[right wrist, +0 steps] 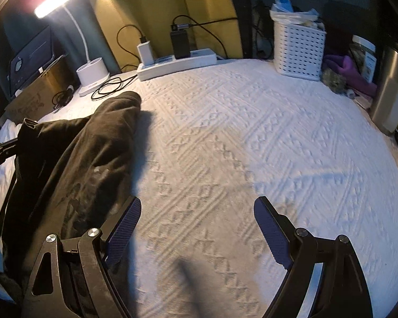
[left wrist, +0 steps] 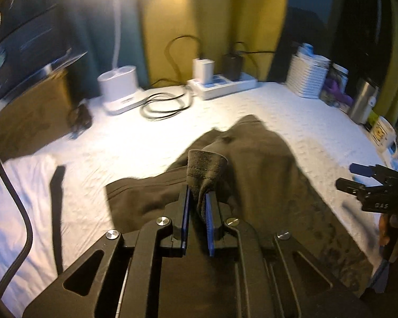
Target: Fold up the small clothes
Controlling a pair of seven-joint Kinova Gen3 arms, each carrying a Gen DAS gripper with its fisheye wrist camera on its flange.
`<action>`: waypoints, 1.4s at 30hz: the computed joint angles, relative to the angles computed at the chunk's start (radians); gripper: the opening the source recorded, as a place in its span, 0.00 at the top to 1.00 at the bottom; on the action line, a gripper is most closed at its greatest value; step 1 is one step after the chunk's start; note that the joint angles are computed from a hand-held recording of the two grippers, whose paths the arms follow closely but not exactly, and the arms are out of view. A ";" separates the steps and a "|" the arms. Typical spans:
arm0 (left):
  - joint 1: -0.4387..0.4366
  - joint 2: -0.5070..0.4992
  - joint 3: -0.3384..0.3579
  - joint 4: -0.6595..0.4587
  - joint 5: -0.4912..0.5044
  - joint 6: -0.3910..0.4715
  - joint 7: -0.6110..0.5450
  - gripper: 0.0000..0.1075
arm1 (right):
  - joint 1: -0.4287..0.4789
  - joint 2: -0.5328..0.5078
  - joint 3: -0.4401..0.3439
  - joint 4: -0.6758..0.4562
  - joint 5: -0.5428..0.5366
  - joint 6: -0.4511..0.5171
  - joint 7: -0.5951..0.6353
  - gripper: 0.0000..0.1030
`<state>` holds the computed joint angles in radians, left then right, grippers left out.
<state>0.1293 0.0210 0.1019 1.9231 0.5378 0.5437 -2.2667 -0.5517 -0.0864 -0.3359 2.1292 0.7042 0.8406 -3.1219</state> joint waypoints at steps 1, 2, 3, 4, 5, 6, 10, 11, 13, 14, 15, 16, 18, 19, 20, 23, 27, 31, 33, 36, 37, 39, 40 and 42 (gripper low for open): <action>-0.013 0.007 -0.010 0.004 0.027 0.003 -0.024 0.91 | -0.001 0.009 0.000 -0.009 -0.001 0.000 0.007 0.15; -0.023 0.011 -0.015 0.009 0.043 0.003 -0.038 0.92 | -0.003 0.015 0.001 -0.015 -0.003 0.000 0.011 0.14; -0.035 0.016 -0.021 0.014 0.067 0.005 -0.061 0.93 | -0.007 0.026 0.001 -0.026 -0.004 0.003 0.019 0.14; -0.049 0.020 -0.025 0.020 0.095 0.005 -0.092 0.93 | -0.012 0.035 0.002 -0.034 -0.004 0.006 0.022 0.14; -0.060 0.021 -0.027 0.027 0.116 0.007 -0.112 0.93 | -0.018 0.046 0.005 -0.044 -0.005 0.009 0.029 0.14; -0.072 0.025 -0.030 0.034 0.144 0.011 -0.137 0.93 | -0.025 0.056 0.008 -0.053 -0.006 0.011 0.037 0.14; -0.108 0.053 -0.032 0.052 0.199 0.008 -0.184 0.95 | -0.049 0.092 0.029 -0.077 -0.014 0.000 0.059 0.14; -0.116 0.055 -0.033 0.057 0.201 0.003 -0.184 0.96 | -0.055 0.096 0.034 -0.079 -0.015 -0.003 0.061 0.15; -0.129 0.057 -0.037 0.067 0.201 -0.017 -0.170 0.96 | -0.064 0.099 0.042 -0.079 -0.015 -0.014 0.068 0.14; -0.138 0.061 -0.038 0.063 0.202 -0.014 -0.164 0.96 | -0.068 0.100 0.044 -0.079 -0.014 -0.017 0.070 0.14; -0.150 0.064 -0.040 0.056 0.210 0.005 -0.166 0.96 | -0.072 0.101 0.047 -0.078 -0.015 -0.020 0.071 0.14; -0.160 0.063 -0.043 0.046 0.207 0.034 -0.155 0.96 | -0.074 0.101 0.048 -0.077 -0.018 -0.022 0.072 0.14; -0.170 0.043 -0.044 0.048 0.213 0.054 -0.161 0.95 | -0.076 0.099 0.052 -0.073 -0.028 -0.026 0.078 0.14; -0.173 0.031 -0.047 0.049 0.218 0.070 -0.165 0.95 | -0.079 0.099 0.051 -0.072 -0.031 -0.019 0.075 0.14; -0.179 0.022 -0.053 0.051 0.240 0.095 -0.185 0.94 | -0.081 0.096 0.050 -0.071 -0.033 -0.016 0.071 0.14; -0.194 -0.010 -0.079 0.071 0.325 0.186 -0.253 0.62 | -0.091 0.078 0.038 -0.061 -0.026 -0.002 0.037 0.14; -0.184 -0.035 -0.096 0.102 0.374 0.288 -0.310 0.44 | -0.105 0.056 0.010 -0.051 -0.018 0.034 -0.007 0.14; -0.149 -0.014 -0.080 0.116 0.319 0.301 -0.252 0.44 | -0.126 0.033 -0.028 -0.038 -0.010 0.070 -0.059 0.15; -0.144 -0.019 -0.078 0.130 0.320 0.314 -0.263 0.44 | -0.138 0.024 -0.046 -0.032 -0.010 0.087 -0.077 0.14; -0.135 -0.035 -0.081 0.155 0.340 0.339 -0.314 0.51 | -0.163 0.010 -0.079 -0.019 -0.007 0.116 -0.111 0.15; -0.131 -0.035 -0.079 0.156 0.337 0.339 -0.318 0.66 | -0.171 0.003 -0.090 -0.010 -0.008 0.122 -0.127 0.14; -0.114 -0.036 -0.068 0.167 0.313 0.306 -0.306 0.94 | -0.183 -0.002 -0.105 0.005 -0.010 0.122 -0.146 0.14; -0.110 -0.038 -0.068 0.173 0.312 0.300 -0.305 0.97 | -0.187 -0.001 -0.108 0.008 -0.010 0.121 -0.152 0.15; -0.109 -0.060 -0.077 0.191 0.331 0.286 -0.319 0.98 | -0.198 -0.001 -0.119 0.017 -0.011 0.117 -0.174 0.15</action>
<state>0.0205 -0.0394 0.0253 2.1140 0.8687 0.8295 -2.5855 -0.7498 -0.0872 -0.4545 2.1465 0.6933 0.9580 -3.2959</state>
